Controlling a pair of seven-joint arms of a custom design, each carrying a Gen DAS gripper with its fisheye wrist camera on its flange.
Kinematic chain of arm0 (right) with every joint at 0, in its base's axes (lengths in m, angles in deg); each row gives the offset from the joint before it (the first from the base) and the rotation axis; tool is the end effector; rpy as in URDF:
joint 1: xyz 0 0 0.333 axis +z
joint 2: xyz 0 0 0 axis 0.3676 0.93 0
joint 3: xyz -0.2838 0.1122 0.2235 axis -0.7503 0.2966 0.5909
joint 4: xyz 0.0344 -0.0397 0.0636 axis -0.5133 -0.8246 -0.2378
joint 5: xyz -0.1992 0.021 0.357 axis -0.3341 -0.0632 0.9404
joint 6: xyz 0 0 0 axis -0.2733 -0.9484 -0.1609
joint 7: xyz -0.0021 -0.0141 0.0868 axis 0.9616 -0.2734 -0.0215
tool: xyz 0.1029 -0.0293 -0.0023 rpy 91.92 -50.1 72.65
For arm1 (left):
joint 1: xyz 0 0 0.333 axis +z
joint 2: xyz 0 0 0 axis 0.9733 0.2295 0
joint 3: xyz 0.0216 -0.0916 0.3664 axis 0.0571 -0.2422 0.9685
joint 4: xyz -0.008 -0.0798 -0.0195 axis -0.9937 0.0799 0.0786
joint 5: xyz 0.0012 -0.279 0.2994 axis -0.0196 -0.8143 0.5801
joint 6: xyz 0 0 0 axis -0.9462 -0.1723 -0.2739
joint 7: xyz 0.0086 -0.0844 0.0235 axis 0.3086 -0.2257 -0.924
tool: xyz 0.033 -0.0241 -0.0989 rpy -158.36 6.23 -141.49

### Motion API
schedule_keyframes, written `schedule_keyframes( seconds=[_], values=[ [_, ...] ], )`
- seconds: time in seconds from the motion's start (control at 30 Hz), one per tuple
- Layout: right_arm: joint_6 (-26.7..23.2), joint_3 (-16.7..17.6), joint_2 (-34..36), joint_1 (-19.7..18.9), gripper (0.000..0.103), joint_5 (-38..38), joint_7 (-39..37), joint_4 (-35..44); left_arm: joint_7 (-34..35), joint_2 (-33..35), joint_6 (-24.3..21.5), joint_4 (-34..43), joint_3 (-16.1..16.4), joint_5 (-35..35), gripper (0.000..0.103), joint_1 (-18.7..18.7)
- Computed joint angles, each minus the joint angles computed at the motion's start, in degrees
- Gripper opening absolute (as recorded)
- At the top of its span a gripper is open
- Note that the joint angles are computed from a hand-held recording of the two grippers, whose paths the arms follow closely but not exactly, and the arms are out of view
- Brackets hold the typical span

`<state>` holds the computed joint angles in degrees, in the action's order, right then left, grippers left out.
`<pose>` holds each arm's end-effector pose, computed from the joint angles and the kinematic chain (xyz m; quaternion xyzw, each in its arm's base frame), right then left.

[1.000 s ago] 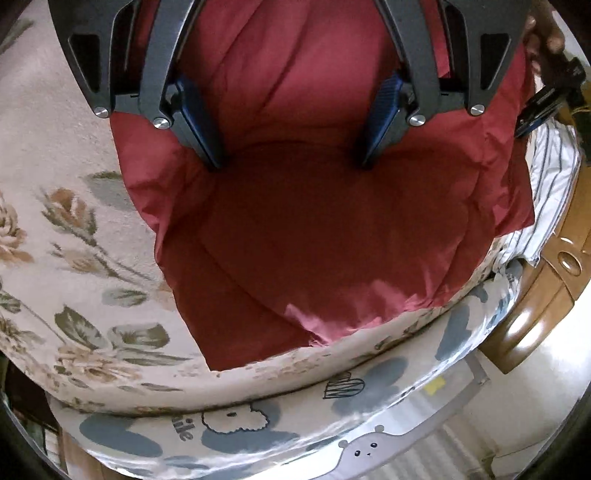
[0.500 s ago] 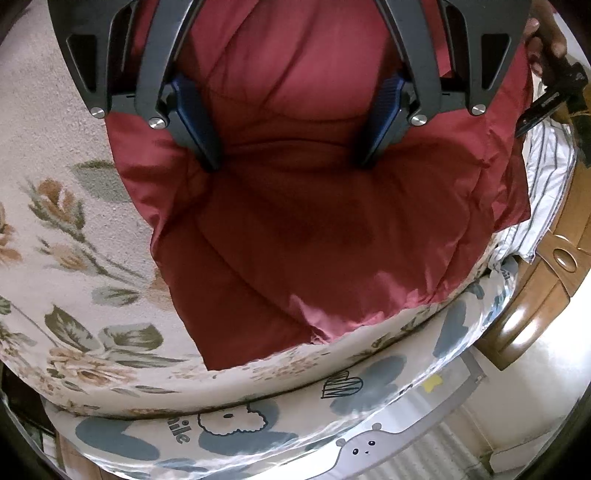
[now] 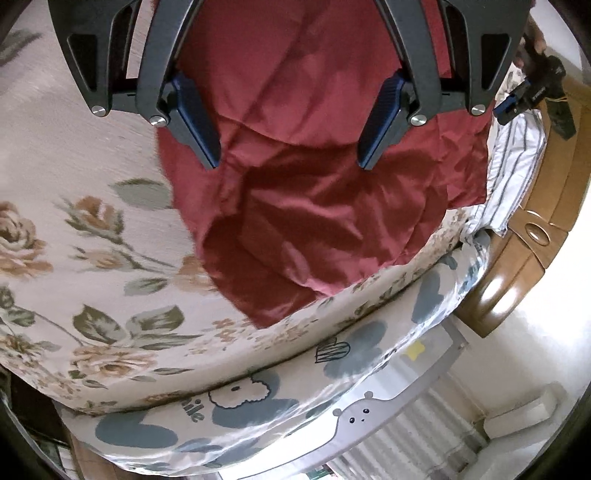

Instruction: Fold large clothes

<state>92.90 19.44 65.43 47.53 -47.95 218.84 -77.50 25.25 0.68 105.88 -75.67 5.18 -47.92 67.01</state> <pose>0.5648 0.3347 0.4709 -0.5134 0.7879 -0.1020 0.3243 0.6293 -0.2203 0.4537 -0.6810 0.6268 -0.3677 0.0903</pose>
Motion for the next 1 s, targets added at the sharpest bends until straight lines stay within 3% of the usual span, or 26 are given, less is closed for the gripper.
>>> schedule_keyframes(
  seconds=[0.07, 0.23, 0.3, 0.43, 0.6, 0.7, 0.77, 0.87, 0.93, 0.97, 1.0],
  values=[
    [0.8, -0.3, -1.2, -0.4, 0.079, 0.1, 1.1, -1.9, 1.8, -0.1, 0.1, -0.4, -2.1, -2.8, 0.071, 2.3],
    [4.9, 0.9, -2.9, -3.2, 0.085, 5.6, 0.2, -6.6, 14.3, 1.5, -1.3, 0.7, -12.3, -19.3, 0.079, 12.3],
    [7.2, 2.4, -2.8, -4.8, 0.085, 10.4, -3.1, -8.2, 18.2, 2.2, -2.0, 1.4, -13.7, -24.5, 0.081, 13.9],
    [10.0, 5.7, -2.1, -7.1, 0.085, 19.8, -10.8, -10.0, 21.9, 3.4, -3.4, 2.7, -13.0, -30.8, 0.081, 14.0],
    [13.1, 10.4, -0.5, -10.5, 0.09, 30.2, -19.2, -10.9, 22.4, 6.1, -6.8, 5.3, -9.6, -33.9, 0.084, 11.6],
    [14.7, 15.0, 0.7, -14.2, 0.092, 36.2, -24.3, -10.9, 21.2, 9.2, -11.5, 8.5, -7.7, -33.2, 0.088, 10.5],
    [15.6, 20.2, 1.8, -18.5, 0.093, 40.3, -28.6, -10.5, 22.1, 10.9, -12.7, 10.1, -8.0, -34.6, 0.098, 10.7],
    [15.9, 26.0, 3.3, -23.2, 0.093, 44.4, -33.6, -9.7, 24.0, 13.6, -15.3, 12.8, -8.7, -37.1, 0.1, 11.6],
    [16.3, 28.6, 4.2, -25.3, 0.093, 46.1, -35.8, -9.3, 25.4, 14.7, -16.6, 14.1, -8.9, -38.1, 0.095, 11.8],
    [15.8, 30.0, 4.8, -26.4, 0.092, 46.7, -36.9, -8.8, 27.0, 15.0, -16.7, 14.3, -9.4, -39.2, 0.083, 12.2],
    [15.3, 29.8, 5.0, -26.0, 0.092, 46.8, -37.3, -8.3, 28.4, 15.2, -17.2, 14.7, -9.7, -40.0, 0.079, 12.4]
  ],
)
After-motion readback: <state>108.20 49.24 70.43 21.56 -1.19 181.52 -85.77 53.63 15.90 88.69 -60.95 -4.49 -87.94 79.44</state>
